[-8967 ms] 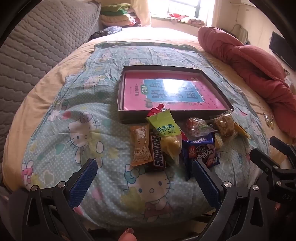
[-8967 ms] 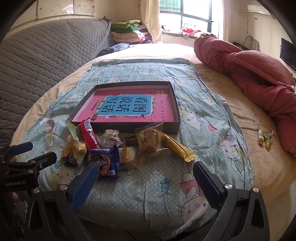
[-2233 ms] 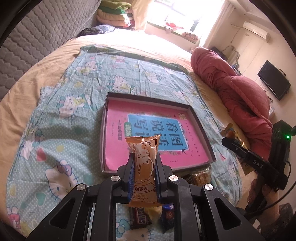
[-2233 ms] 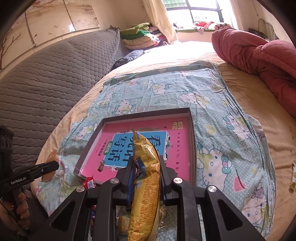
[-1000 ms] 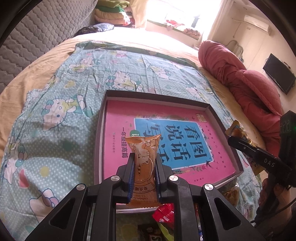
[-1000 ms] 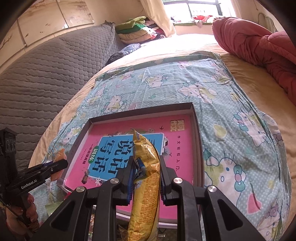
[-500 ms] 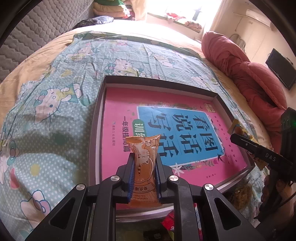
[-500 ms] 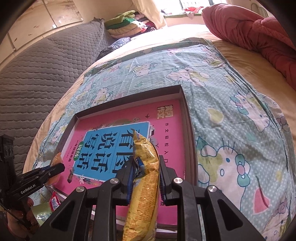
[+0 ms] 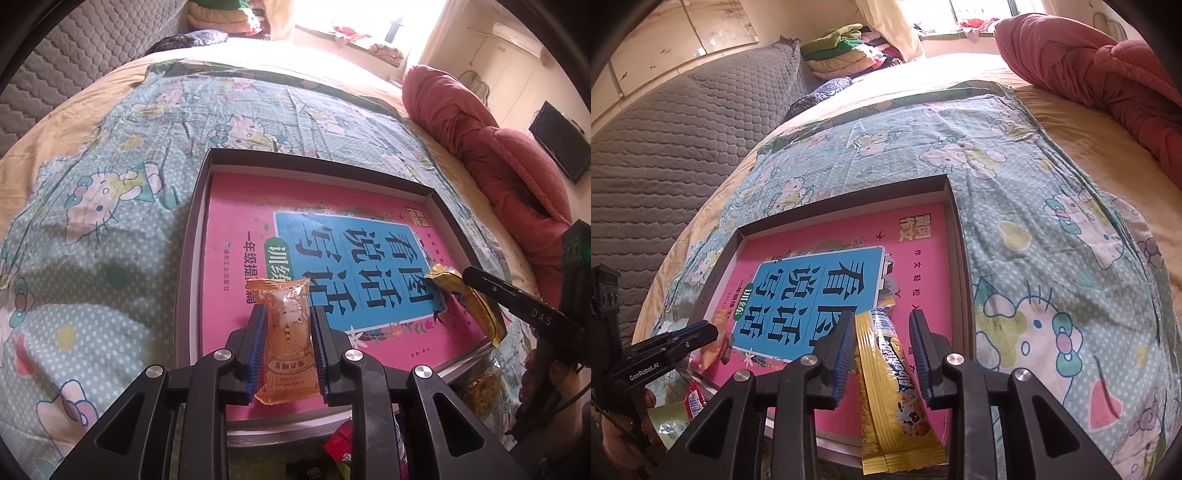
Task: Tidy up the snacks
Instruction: 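Open the left tool onto the pink book while the right tool releases its bar, then withdraw both open tools from the tray back toward the snack pile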
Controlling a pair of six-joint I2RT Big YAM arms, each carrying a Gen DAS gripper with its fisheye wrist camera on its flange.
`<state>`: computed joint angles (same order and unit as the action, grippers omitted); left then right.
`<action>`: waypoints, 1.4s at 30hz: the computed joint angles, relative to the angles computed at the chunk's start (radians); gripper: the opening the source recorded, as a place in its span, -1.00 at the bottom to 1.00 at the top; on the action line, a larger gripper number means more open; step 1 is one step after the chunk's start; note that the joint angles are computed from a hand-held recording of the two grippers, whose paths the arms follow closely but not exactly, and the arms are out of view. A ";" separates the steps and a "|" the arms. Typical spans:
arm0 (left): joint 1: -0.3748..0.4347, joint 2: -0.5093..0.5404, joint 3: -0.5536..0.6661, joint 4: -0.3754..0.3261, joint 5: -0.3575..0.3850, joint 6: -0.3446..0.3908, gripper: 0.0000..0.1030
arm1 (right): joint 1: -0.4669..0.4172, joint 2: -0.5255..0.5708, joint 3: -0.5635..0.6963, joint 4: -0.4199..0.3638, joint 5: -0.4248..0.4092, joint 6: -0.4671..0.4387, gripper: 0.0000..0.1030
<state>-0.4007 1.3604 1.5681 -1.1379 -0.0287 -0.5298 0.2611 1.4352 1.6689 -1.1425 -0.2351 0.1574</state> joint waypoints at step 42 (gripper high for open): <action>-0.006 -0.051 0.048 -0.027 -0.027 -0.020 0.12 | 0.010 -0.003 0.050 0.031 -0.023 -0.026 -0.05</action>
